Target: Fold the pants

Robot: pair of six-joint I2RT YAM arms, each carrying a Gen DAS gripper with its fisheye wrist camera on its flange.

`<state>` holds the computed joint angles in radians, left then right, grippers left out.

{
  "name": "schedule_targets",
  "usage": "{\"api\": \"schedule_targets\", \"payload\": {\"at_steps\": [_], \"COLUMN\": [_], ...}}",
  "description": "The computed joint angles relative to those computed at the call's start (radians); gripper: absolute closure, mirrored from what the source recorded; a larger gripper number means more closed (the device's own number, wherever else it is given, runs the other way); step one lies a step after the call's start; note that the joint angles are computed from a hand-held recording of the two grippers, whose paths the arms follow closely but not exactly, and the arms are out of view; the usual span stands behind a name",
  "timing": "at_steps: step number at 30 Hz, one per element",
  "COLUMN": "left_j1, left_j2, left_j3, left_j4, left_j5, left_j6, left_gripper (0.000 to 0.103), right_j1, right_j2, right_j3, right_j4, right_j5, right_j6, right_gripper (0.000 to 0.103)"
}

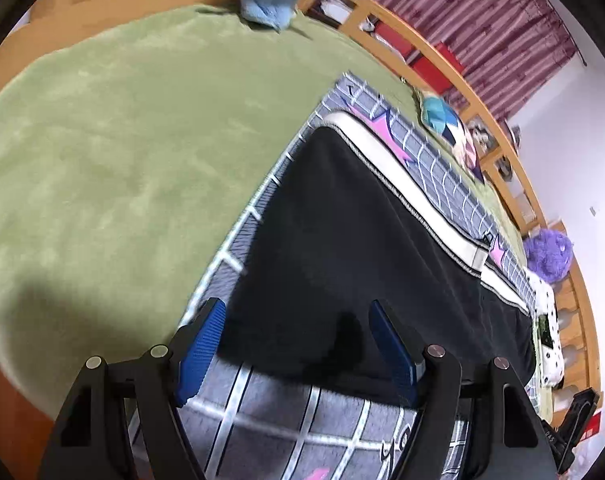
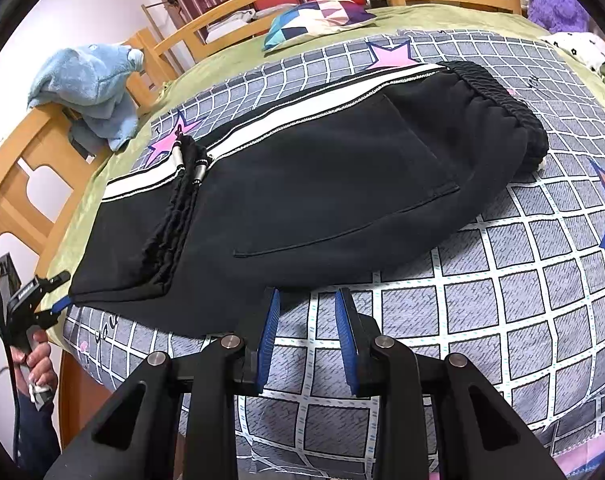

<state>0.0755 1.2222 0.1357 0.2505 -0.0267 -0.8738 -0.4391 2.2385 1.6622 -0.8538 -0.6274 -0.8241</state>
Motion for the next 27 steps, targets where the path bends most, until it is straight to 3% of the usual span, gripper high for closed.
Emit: {"api": "schedule_targets", "payload": {"at_steps": [3,7,9,12,14,16,17,21,23,27], "left_j1": [0.007,-0.005,-0.024,0.056,0.1,0.081,0.04,-0.116,-0.176,-0.27], "left_j2": [0.124,-0.017,-0.038,0.203,0.268,0.175,0.099,-0.106,-0.169,-0.178], "left_j3": [0.008,-0.049,-0.079,-0.113,-0.115,-0.05,-0.005,0.107,0.16,0.286], "left_j4": [0.115,0.093,0.139,0.417,0.507,0.299,0.135,-0.252,-0.366,-0.484], "left_j5": [0.016,0.08,0.066,0.135,0.175,0.153,0.089,-0.106,-0.178,-0.268], "left_j6": [0.018,-0.005,-0.023,-0.045,-0.086,-0.088,-0.085,-0.052,-0.058,-0.055], "left_gripper": [0.032,0.034,0.033,0.033,0.033,0.042,0.057,0.079,0.081,0.084], "right_j1": [0.005,0.009,0.005,0.0,0.007,0.009,0.006,-0.005,-0.009,-0.023], "right_j2": [-0.032,-0.049,-0.048,-0.037,-0.002,0.026,0.029,0.02,0.028,0.042], "right_j3": [-0.055,-0.085,-0.084,-0.068,-0.003,0.052,0.063,0.062,0.078,0.112], "right_j4": [0.081,0.153,0.185,0.203,0.133,0.07,0.055,0.052,0.03,0.0], "right_j5": [0.027,0.063,0.069,0.055,0.065,0.062,0.053,0.022,0.013,-0.022], "right_j6": [0.026,0.049,0.071,0.105,0.106,0.102,0.098,0.081,0.068,0.051], "right_gripper": [0.074,0.074,0.074,0.074,0.074,0.074,0.074,0.074,0.074,0.074]}}
